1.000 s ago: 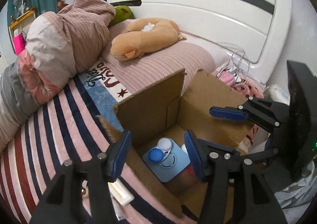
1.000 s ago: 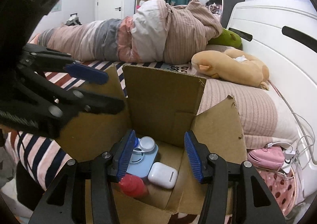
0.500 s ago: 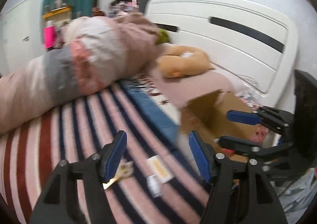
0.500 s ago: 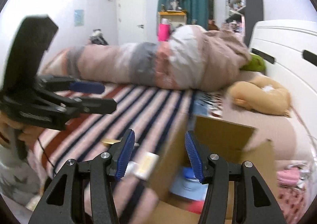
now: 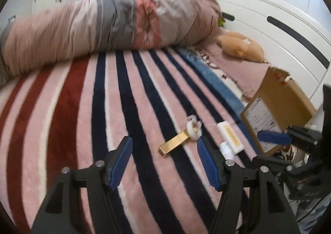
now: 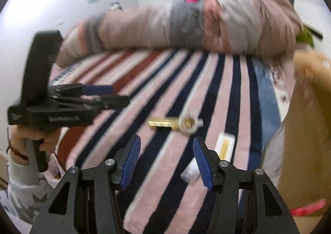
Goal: Organize rigid objects
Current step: 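Grasp the gold bar with the left gripper while the right grasps the clear pump bottle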
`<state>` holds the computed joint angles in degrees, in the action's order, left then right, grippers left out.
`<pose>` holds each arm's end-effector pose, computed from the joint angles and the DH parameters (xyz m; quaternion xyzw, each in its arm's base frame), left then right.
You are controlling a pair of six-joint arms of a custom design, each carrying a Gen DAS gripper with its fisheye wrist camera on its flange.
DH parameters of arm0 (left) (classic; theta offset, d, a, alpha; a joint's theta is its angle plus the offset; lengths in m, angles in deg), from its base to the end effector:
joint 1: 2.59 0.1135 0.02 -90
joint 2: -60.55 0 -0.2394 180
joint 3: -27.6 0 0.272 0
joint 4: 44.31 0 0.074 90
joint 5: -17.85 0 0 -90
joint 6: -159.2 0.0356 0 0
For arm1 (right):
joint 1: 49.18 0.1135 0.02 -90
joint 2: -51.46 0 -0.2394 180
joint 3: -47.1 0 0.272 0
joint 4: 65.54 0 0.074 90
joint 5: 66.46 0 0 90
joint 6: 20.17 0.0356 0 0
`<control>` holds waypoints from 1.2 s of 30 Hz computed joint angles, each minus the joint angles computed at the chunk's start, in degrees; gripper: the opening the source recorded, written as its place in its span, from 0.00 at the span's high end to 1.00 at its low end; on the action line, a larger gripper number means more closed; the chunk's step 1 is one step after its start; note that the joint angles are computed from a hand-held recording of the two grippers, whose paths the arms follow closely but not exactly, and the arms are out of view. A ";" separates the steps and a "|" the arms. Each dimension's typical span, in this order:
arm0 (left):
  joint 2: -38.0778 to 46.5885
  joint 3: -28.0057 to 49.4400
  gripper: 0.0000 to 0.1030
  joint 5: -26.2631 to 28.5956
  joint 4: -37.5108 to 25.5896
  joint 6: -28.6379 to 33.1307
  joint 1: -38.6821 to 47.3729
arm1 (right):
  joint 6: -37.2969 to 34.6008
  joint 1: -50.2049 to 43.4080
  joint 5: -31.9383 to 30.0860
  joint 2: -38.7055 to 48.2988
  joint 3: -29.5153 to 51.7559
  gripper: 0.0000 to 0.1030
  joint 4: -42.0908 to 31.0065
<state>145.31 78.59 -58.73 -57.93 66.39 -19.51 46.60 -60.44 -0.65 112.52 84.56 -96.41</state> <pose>0.2825 -0.0946 0.1208 0.1558 0.9131 -0.1691 0.3369 0.2140 -0.0277 0.1275 -0.1607 0.9194 0.1021 0.3441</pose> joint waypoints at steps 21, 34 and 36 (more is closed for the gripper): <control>28.37 13.27 0.85 3.96 9.04 5.65 -4.29 | 4.52 -2.42 2.07 30.34 4.09 0.53 19.26; 12.06 -6.88 0.85 -1.06 11.94 1.04 -3.27 | 3.02 -3.72 0.72 28.39 1.58 0.56 20.30; 13.79 -5.96 0.85 -2.47 12.98 -0.61 -4.19 | 3.66 -4.28 -0.27 28.68 1.64 0.56 20.38</control>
<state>159.10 72.62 -61.20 -44.95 65.78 -23.69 50.26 -64.73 -0.92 141.20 86.21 -76.03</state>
